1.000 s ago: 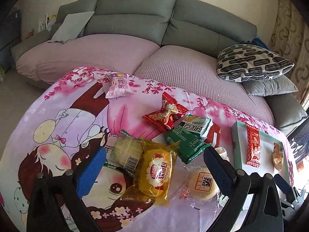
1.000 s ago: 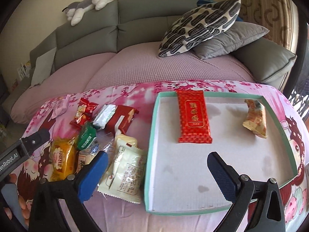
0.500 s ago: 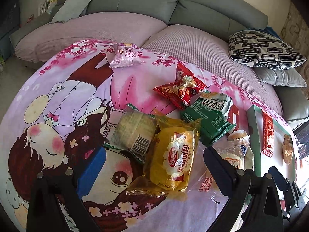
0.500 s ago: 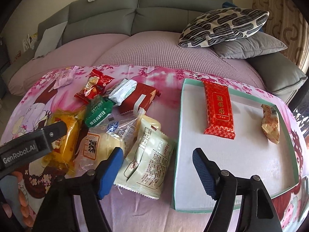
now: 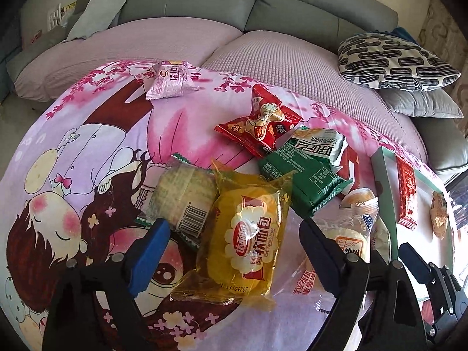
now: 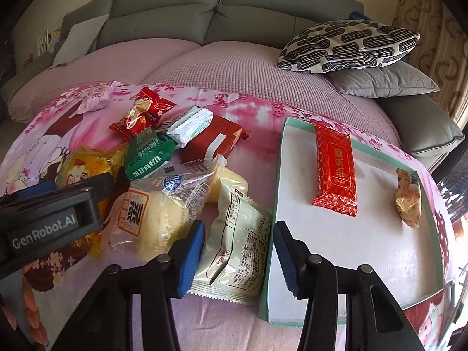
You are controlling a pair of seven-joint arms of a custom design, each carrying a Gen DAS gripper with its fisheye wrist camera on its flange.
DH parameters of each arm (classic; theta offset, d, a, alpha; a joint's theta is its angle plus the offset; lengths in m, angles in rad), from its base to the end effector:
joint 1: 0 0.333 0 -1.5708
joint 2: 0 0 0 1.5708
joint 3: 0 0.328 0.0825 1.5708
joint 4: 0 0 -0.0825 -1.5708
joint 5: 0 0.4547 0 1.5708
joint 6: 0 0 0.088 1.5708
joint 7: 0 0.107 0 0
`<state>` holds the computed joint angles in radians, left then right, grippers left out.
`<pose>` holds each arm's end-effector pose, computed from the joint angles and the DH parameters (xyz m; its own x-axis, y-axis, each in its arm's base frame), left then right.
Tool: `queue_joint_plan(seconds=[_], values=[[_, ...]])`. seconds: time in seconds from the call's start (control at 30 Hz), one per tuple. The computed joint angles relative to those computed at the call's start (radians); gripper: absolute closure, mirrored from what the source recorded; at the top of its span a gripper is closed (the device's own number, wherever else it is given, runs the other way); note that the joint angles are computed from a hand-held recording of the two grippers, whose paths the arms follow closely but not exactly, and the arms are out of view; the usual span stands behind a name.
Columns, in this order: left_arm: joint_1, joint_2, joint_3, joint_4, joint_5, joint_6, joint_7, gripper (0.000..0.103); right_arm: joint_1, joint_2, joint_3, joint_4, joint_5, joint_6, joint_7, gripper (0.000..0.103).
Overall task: Organize snacks
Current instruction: 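Grasp the pale green sachet with the right tool while the left tool grasps the yellow bread packet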
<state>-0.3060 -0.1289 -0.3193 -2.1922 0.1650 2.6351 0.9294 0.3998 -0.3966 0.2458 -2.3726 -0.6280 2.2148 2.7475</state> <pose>0.4913 -0.3652 0.4797 -0.1590 -0.9737 0.1632 -0.8490 0.0505 -0.5259 0.4198 0.2978 0.4822 -0.2532 -0.9551 0.1538 -0.7934 0.1141 -0.5979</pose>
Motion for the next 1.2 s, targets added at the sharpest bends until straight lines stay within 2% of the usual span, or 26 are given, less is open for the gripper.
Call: queue_joint_plan(seconds=[0.07,0.1,0.17,0.3,0.43,0.63,0.77,0.83,0.87,0.9,1.03,1.2], values=[[-0.005,0.005,0.004,0.003,-0.023,-0.001,0.019,0.026,-0.001,-0.007,-0.002,-0.005,0.003,0.004,0.005,0.056],[-0.005,0.008,0.003,0.005,-0.024,-0.005,0.020,0.028,-0.002,-0.013,-0.003,-0.009,0.004,0.009,0.007,0.061],[-0.004,0.010,0.001,0.008,-0.008,-0.014,0.010,0.030,-0.002,-0.025,-0.007,-0.017,0.012,0.023,0.005,0.067],[-0.005,0.009,0.003,0.006,-0.011,-0.014,0.007,0.032,-0.008,-0.043,0.000,-0.021,0.012,0.009,0.013,0.072],[-0.005,0.009,0.003,0.006,-0.009,-0.016,0.005,0.032,-0.016,-0.064,0.008,-0.025,0.009,-0.032,0.026,0.072],[-0.007,0.017,0.001,0.015,0.007,-0.031,-0.002,0.032,-0.018,-0.084,-0.016,-0.060,0.056,0.019,0.014,0.072],[-0.013,0.023,0.007,0.017,-0.019,-0.032,0.019,0.034,-0.023,-0.081,-0.016,-0.068,0.068,0.041,0.016,0.079],[-0.015,0.028,0.008,0.020,-0.026,-0.036,0.024,0.038,-0.026,-0.078,-0.013,-0.069,0.068,0.044,0.015,0.080],[-0.017,0.030,0.010,0.021,-0.038,-0.038,0.032,0.045,-0.027,-0.078,-0.011,-0.068,0.067,0.044,0.015,0.080],[-0.017,0.031,0.012,0.020,-0.045,-0.036,0.034,0.048,-0.028,-0.080,-0.010,-0.070,0.067,0.045,0.020,0.081],[-0.018,0.025,0.016,0.011,-0.071,-0.018,0.048,0.055,-0.028,-0.093,-0.012,-0.078,0.074,0.054,0.024,0.081],[-0.020,0.015,0.016,0.004,-0.101,0.002,0.073,0.058,-0.033,-0.124,-0.011,-0.092,0.076,0.080,0.030,0.083]])
